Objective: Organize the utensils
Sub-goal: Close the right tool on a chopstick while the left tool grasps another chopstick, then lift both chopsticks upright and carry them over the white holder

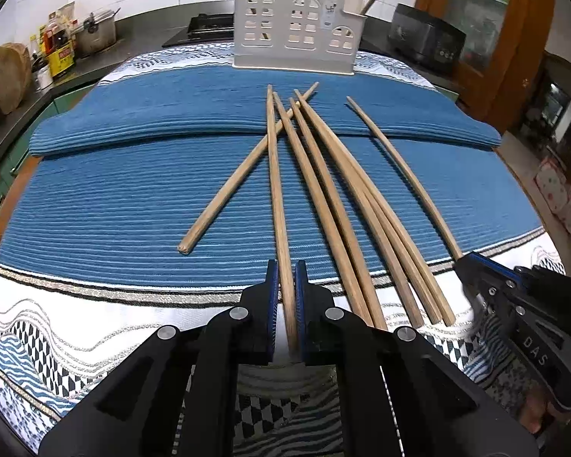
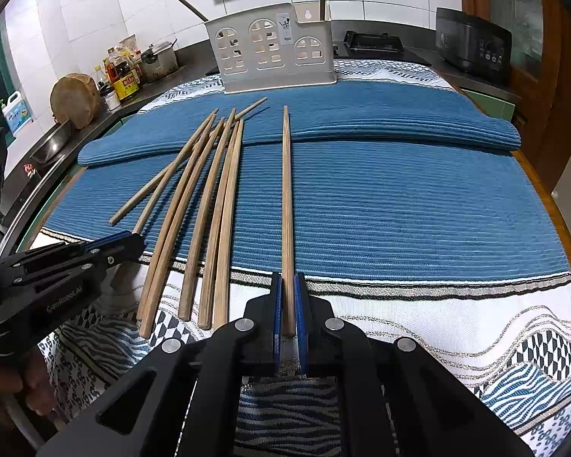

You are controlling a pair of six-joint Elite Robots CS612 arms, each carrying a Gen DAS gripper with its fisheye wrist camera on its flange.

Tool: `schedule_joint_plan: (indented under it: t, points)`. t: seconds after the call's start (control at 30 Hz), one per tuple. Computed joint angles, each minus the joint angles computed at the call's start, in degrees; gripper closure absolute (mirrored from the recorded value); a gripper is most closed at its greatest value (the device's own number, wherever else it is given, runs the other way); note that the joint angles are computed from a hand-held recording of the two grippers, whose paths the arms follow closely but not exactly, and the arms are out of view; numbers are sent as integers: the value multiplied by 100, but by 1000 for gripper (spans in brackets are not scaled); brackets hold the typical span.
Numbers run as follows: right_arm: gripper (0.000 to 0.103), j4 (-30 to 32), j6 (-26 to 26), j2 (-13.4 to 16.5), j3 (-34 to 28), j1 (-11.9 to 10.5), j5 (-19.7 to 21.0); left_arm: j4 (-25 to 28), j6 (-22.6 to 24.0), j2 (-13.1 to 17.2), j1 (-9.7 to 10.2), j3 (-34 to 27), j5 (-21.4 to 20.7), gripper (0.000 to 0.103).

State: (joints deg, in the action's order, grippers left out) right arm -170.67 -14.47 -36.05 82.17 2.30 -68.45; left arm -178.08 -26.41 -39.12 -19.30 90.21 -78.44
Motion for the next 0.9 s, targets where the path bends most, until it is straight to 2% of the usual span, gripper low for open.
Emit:
schedule_joint_plan:
  t: [0.13,0.37,0.7,0.9]
  points:
    - [96,-23,-17,5,-8,15,-27,37,157,11,15,-36,-126,95]
    - [96,-74,-19,-2,13,4,9,-84,126,-38,31,43,-198,97]
    - [96,-736,75,-191,166,-47,184,-923,342,-222,39,288,101,98]
    - [96,-1044,84,-270,46,-62,360,-1364,435,-227,110,240,92,98]
